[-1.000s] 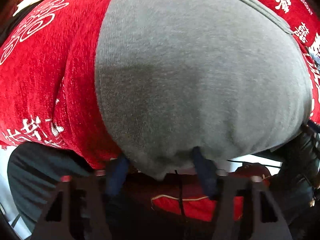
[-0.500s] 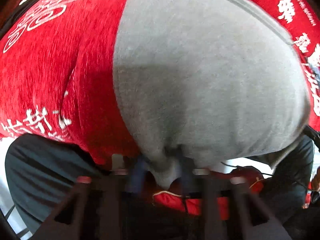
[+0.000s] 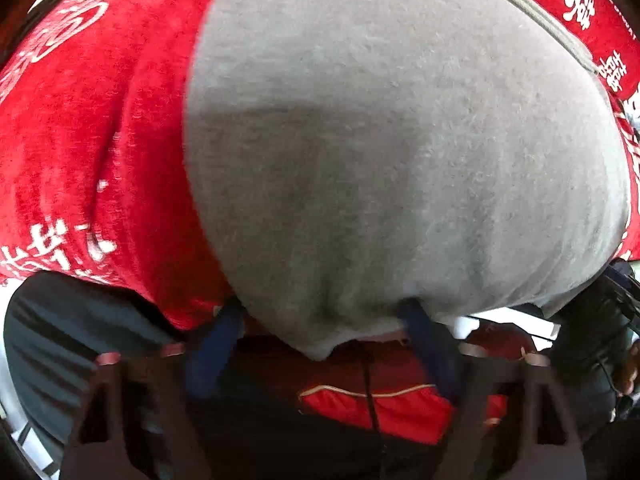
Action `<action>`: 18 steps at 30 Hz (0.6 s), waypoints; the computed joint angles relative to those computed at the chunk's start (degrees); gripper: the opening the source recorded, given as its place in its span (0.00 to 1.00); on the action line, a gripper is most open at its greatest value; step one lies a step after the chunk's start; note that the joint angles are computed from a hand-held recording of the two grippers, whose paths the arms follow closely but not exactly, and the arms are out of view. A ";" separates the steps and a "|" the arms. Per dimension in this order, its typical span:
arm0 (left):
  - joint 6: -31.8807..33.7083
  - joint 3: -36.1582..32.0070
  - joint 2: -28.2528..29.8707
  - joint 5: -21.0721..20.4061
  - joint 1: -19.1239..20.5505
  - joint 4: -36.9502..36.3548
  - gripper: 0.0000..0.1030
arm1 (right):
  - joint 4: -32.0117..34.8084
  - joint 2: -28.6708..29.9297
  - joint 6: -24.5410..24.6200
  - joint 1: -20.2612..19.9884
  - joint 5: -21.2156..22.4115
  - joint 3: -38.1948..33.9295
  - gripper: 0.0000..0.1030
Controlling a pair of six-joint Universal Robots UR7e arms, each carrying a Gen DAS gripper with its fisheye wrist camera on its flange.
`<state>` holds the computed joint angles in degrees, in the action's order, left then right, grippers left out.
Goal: Fold small clothes
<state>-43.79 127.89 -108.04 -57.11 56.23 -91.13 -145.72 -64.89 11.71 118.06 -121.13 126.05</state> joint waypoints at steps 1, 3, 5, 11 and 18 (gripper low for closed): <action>-0.38 -0.03 0.36 0.67 -0.50 0.69 0.72 | 0.91 1.18 0.15 0.25 -1.25 -0.81 0.35; -0.21 -0.16 0.68 0.51 -1.08 1.64 0.41 | 0.77 1.47 -0.72 0.76 -1.36 -0.92 0.11; 0.49 0.65 -0.66 -0.41 -1.10 1.16 0.19 | -1.47 0.56 -2.66 1.00 0.39 0.06 0.10; -0.71 -0.84 -4.89 -0.25 -5.41 6.08 0.18 | -7.44 -4.69 -6.63 2.32 8.01 1.98 0.10; 2.21 -6.12 -6.02 4.94 -10.92 5.28 0.18 | -16.25 -6.26 -12.47 2.76 14.93 -1.13 0.10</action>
<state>-41.58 121.77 -114.06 -52.17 45.32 -85.85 -161.97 -71.15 -0.76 120.82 -106.21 124.92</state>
